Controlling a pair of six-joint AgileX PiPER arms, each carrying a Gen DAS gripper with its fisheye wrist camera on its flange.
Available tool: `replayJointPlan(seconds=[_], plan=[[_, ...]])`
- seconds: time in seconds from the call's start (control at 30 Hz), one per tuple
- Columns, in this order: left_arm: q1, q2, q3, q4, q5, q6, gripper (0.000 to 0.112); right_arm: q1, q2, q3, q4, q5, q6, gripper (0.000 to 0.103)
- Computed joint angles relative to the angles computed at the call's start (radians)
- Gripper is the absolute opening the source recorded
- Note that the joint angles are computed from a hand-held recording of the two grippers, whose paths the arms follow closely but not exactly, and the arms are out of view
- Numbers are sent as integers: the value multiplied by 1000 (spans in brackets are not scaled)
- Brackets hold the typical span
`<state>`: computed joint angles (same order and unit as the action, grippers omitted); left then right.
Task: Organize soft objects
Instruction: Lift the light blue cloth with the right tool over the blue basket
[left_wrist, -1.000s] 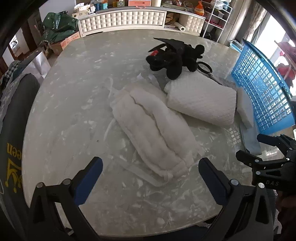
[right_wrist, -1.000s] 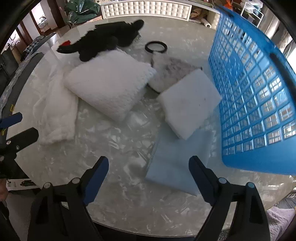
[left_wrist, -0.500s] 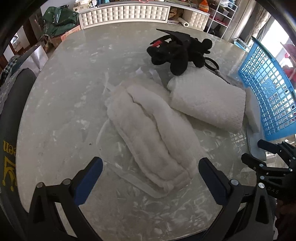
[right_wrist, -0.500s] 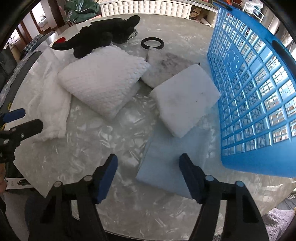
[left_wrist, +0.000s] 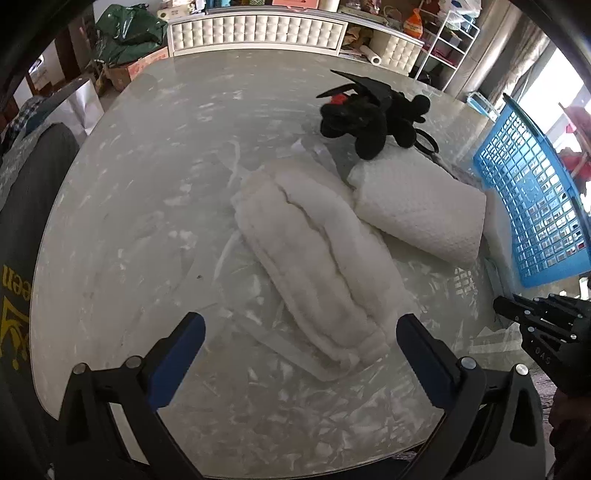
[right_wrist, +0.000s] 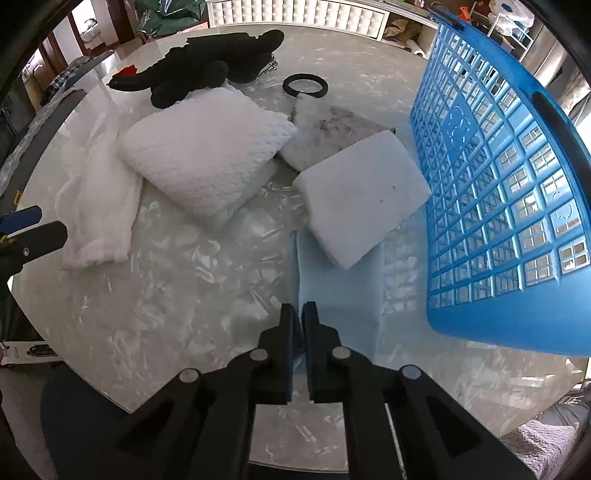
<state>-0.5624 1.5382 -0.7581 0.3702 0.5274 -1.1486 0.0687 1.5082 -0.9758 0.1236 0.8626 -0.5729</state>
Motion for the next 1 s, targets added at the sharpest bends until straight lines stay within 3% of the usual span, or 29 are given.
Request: replayJointPlan(seconds=[0.3, 0.7, 1.0], plan=[[49, -37, 53, -65, -36, 85, 103, 2, -82, -21, 51, 83, -40, 4], [83, 129, -79, -167, -18, 194, 103, -56, -103, -205, 135, 248, -131, 4], [40, 274, -257, -109, 128, 167, 103, -125, -85, -413, 192, 349, -207, 4]])
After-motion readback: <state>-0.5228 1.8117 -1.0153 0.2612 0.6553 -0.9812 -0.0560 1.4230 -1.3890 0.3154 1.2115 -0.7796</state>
